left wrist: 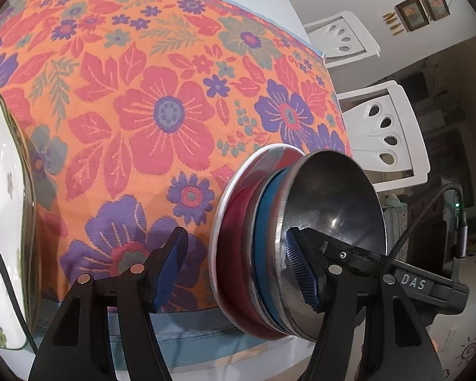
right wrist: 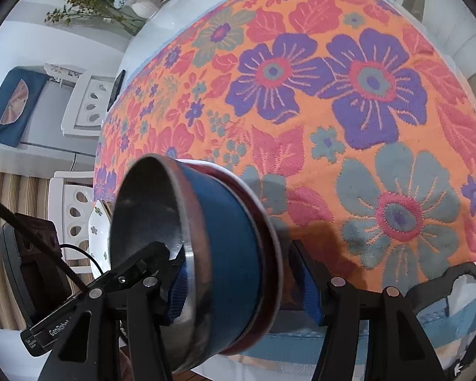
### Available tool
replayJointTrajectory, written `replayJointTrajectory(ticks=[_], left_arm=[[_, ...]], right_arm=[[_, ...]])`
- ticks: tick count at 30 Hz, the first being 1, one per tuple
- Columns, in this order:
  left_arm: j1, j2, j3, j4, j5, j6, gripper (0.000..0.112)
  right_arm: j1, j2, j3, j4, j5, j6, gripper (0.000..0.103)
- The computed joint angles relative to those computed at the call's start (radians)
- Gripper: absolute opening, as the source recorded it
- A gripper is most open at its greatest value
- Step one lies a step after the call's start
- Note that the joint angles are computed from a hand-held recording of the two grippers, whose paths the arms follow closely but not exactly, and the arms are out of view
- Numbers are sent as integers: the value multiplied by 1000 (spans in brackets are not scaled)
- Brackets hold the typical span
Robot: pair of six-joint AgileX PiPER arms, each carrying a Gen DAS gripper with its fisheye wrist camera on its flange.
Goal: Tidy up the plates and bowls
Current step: 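Lift the nested bowl stack with both grippers and carry it over the plates, then lower the nested bowl stack onto the plate stack with both grippers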
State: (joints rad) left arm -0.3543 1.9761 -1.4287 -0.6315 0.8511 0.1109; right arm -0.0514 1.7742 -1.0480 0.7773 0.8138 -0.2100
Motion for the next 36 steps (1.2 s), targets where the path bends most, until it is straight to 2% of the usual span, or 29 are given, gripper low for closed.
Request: replayJointTrajectory(ticks=[4,6,7,16,20,25,29,33,36], left_arm=[[8,13,6,-49,7,32,59],[18,22,9,-101,19,72,50],[21,23,8,-108,21,77,50],[-17,-33,40,-44,-52,24,48],[-14,-52,11,-3,-47,-28,48],[12,-108,-18,68,-37,-108,48],[75,-164,-41,114,3,-145,48],[147,-216,-60,173,49,-179,48],[233,-252,-63,187,96,-140,48]], right_arm=[[-17,16,14,63,3,-66,58],[-15,22,11,75,2,-80,57],[-15,26,11,86,6,-92,55],[14,-12,10,19,-22,-62,56],[21,-20,-28,-6,-6,-33,56],[59,-23,-130,-48,37,49,56],[134,-10,-247,-111,72,163,56],[221,45,-397,-152,112,252,56],[311,104,-528,-189,128,335,56]])
